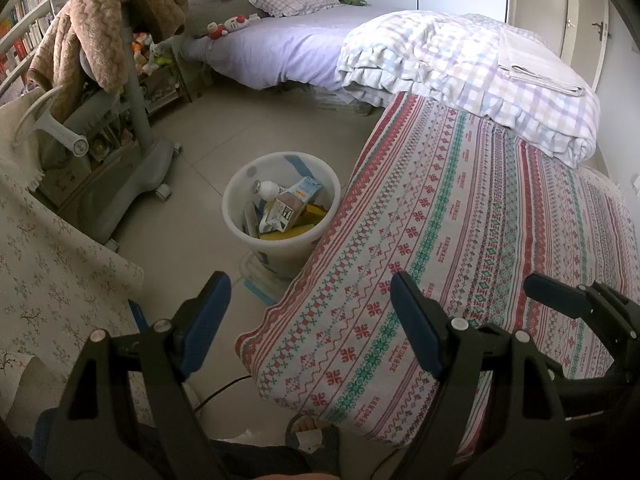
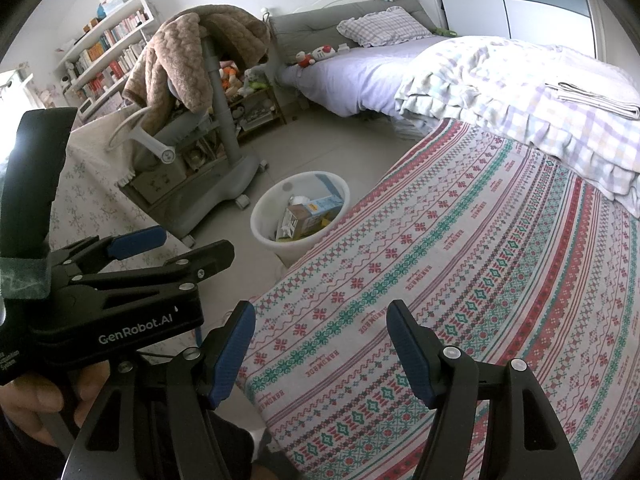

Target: Collect trash

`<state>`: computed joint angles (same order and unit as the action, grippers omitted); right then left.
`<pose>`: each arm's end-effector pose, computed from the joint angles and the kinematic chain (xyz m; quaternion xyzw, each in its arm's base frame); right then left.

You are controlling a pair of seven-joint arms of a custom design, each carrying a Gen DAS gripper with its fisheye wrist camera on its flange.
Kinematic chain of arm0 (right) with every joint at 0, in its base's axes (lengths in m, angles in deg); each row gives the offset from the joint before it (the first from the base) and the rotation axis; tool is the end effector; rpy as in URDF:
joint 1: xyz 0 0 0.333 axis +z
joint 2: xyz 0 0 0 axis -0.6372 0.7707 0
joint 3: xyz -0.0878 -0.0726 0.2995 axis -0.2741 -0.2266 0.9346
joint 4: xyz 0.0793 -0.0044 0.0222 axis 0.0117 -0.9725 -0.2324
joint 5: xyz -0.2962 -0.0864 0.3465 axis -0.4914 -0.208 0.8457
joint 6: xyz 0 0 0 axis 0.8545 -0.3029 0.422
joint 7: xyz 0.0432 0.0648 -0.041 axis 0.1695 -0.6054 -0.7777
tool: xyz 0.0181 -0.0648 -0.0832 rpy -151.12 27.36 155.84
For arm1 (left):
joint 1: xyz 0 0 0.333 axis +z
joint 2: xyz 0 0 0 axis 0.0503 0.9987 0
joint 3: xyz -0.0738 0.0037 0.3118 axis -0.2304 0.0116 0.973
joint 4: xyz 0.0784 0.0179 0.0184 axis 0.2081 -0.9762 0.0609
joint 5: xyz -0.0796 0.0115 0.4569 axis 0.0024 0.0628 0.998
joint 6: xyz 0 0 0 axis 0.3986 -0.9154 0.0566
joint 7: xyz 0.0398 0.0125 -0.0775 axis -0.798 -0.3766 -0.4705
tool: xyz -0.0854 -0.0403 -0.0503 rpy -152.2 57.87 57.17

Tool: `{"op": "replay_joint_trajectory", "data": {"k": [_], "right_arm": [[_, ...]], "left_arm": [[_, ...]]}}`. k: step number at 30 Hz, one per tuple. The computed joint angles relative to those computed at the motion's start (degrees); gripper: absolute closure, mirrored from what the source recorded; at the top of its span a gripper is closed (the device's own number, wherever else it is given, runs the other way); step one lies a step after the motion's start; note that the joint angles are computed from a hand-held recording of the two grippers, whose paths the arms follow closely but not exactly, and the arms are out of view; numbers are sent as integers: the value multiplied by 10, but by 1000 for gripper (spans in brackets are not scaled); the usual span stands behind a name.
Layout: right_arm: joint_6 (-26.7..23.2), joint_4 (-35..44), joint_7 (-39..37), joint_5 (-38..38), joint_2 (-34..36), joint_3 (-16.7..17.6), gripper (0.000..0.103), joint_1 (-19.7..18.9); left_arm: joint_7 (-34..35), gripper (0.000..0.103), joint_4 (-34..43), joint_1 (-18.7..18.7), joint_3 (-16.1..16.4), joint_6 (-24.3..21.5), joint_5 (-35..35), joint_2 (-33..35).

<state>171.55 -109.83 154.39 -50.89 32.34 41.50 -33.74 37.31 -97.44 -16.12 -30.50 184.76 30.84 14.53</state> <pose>0.7071 0.1034 0.4878 -0.7765 0.5834 0.0548 0.2316 0.5566 -0.3459 0.4773 -0.7616 0.5576 -0.1438 0.2971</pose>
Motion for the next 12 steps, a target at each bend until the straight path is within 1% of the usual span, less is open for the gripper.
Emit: {"op": "replay_joint_trajectory", "data": {"k": [12], "right_arm": [[0,-1,0,0,0,0,33,0]], "left_arm": [[3,21,-3,2,1,3,-8,-2]]}}
